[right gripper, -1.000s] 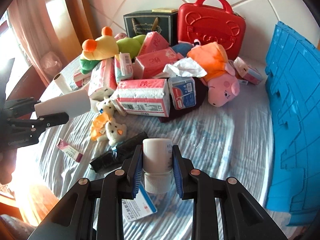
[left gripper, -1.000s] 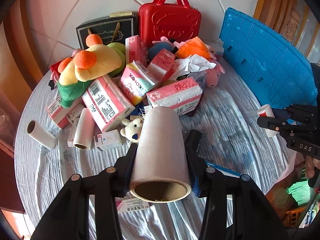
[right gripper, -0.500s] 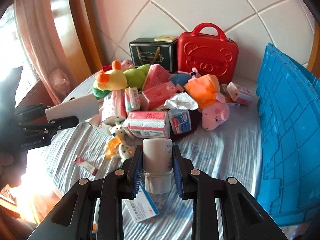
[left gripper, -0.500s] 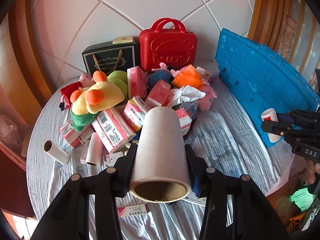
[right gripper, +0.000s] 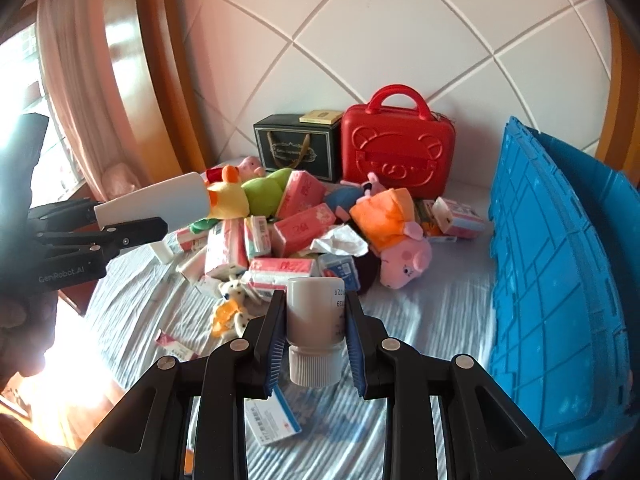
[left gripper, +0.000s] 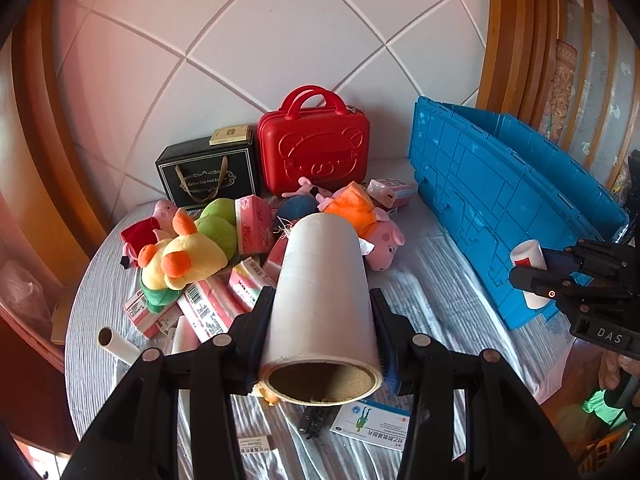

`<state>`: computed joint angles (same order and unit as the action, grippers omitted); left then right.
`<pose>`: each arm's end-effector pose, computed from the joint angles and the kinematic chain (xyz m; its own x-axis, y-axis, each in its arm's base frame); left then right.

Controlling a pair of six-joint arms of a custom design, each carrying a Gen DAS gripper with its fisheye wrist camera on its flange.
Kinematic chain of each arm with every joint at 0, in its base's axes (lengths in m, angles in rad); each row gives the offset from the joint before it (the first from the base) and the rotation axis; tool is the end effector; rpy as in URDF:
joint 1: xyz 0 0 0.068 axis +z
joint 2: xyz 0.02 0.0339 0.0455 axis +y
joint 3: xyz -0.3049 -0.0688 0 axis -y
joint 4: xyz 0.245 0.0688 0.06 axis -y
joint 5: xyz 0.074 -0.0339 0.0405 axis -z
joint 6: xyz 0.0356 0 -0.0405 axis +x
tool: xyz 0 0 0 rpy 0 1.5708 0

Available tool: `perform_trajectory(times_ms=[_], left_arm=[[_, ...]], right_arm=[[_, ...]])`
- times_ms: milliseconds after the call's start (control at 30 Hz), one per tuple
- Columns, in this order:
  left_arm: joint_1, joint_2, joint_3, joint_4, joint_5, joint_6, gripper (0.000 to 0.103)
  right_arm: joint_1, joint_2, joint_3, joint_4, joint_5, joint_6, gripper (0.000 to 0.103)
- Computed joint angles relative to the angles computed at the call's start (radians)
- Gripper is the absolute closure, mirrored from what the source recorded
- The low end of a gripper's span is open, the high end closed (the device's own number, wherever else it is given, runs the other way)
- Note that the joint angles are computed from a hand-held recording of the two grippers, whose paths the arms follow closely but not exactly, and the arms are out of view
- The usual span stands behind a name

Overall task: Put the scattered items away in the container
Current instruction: 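Lift the white bottle and paper roll with both grippers toward the blue crate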

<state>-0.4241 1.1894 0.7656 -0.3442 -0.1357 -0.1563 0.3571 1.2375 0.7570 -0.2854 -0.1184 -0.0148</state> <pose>0.2144 -0.0915 0.2745 -0.6751 0.1356 -0.7252 0.2166 0.9761 -0.0191 0.2272 0.0893 0.2658 -0.6431 -0.2556 -0.7219 -0.4364 0.8969 0.0712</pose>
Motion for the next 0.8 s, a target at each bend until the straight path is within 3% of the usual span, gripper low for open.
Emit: perform_trajectory(times_ms=[300, 800], left_arm=[[-0.161, 0.062, 0.141, -0.035, -0.116, -0.069, 0.058], [-0.355, 0.329, 0.503, -0.075, -0.212, -0.109, 0.058]], right_arm=[[-0.155, -0.087, 0.058, -0.088, -0.101, -0.099, 0.076], [-0.595, -0.065, 0.2, -0.201, -0.423, -0.288, 0.076]])
